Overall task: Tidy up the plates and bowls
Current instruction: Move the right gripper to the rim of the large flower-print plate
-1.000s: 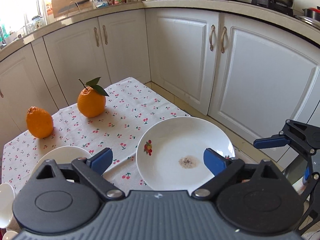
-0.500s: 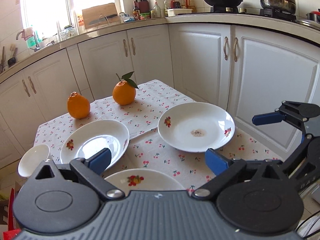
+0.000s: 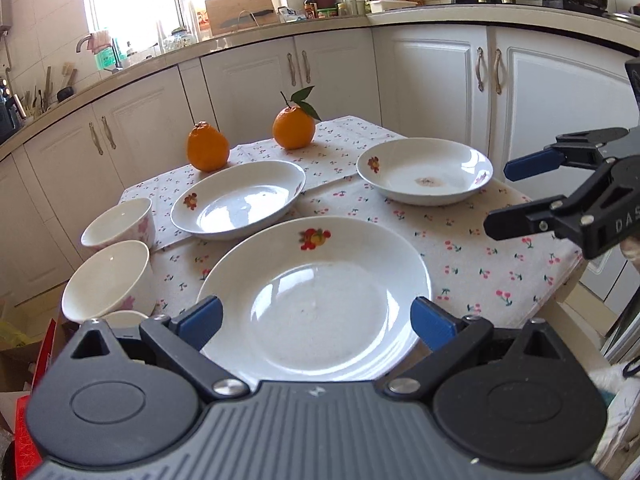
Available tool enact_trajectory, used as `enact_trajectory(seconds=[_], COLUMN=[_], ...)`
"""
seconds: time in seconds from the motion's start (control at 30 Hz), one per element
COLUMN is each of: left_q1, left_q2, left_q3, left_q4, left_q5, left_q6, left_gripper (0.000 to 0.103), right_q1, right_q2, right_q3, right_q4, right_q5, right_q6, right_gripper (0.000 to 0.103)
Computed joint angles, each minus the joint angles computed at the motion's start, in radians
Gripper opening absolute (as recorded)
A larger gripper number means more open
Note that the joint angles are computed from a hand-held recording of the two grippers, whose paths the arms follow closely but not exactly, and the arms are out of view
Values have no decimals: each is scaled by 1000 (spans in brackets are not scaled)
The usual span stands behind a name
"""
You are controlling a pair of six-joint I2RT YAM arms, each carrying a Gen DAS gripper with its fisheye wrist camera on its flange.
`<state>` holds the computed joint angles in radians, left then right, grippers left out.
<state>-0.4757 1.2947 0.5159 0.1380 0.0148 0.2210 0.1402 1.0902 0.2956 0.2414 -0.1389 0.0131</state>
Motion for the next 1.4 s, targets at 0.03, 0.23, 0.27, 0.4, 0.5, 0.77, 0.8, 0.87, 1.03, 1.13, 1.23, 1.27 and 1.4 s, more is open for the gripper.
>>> enact_trajectory(seconds=[0.03,0.23,0.27,0.4,0.5,0.77,0.8,0.87,1.03,1.13,1.23,1.27,1.4], left_q1=[13,78,79,81,91,106,103,95,79,79,73,71,54], left_q2=[0,10,4,5,54,144,153,165,179,189,189,189,182], left_q3=[-10,-53,-64,-91,-87,-66,-65,-66,-54,-39,-36,-39,-49], left_q4=[1,3,10,36,55,117,124,144,146,127,118,122,132], left_q5=[9,75,76,96,96,109,105,104,84,80,70,66,37], left_q6=[8,13,17,33,10,-40,-45,-56,-78,-120,-146,-153,-175], left_gripper=[100,101,101,101,101,101,101,101,102,103,103,103,103], right_q1=[5,42,49,74,70,36,28,16,-8,-10,-12,-14,-15], right_q2=[17,92,98,129,152,225,238,260,341,387,423,435,501], right_q3=[-1,24,29,58,82,158,173,198,291,358,421,439,527], right_q4=[12,25,22,6,-3,-56,-66,-85,-161,-215,-264,-275,-332], right_q5=[-6,-3,0,20,5,-70,-89,-119,-190,-212,-233,-242,-268], right_q6=[7,33,31,13,7,-38,-46,-64,-135,-193,-249,-265,-330], right_gripper=[103,103,103,103,103,103,103,103,103,103,103,103,103])
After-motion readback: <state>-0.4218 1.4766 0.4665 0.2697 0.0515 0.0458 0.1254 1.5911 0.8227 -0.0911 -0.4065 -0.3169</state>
